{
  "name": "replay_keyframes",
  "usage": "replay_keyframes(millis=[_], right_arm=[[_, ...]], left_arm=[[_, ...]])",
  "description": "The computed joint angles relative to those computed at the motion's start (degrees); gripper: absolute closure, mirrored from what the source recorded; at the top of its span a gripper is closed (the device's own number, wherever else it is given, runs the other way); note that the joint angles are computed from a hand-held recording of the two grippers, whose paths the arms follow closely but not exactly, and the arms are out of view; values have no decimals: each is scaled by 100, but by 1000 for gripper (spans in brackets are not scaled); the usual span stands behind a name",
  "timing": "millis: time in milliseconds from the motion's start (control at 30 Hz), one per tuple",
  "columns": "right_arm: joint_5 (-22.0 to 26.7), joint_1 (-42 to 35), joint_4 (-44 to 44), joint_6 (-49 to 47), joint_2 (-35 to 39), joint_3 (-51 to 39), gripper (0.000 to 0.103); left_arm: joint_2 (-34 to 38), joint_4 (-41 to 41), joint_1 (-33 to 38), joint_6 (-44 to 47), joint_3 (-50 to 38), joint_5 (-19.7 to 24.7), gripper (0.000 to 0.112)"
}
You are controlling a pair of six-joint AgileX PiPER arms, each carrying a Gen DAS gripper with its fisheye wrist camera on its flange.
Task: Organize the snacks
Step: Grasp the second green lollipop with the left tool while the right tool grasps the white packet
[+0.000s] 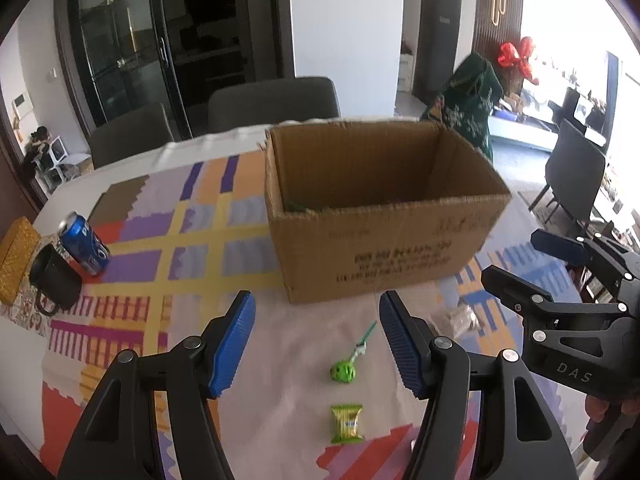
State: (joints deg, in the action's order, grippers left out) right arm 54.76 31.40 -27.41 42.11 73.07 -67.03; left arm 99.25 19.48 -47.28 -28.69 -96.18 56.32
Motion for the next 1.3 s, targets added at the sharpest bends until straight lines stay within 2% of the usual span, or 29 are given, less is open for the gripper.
replay_keyframes(millis=[133, 467, 1000, 1300], right_arm=[[-12, 127, -52, 219, -109, 305, 27], [-217, 41, 349, 101, -96, 853, 27], [-565, -323, 763, -272, 273, 1340, 27], [-832, -575, 916, -552, 728, 1315, 25]], left_arm=[[-45, -102, -41, -25, 295, -63, 49], [12, -444, -20, -37, 950, -244, 48], [504, -1071, 200, 307, 1307, -520, 49], [890, -1398, 358, 604, 1106, -553, 60]])
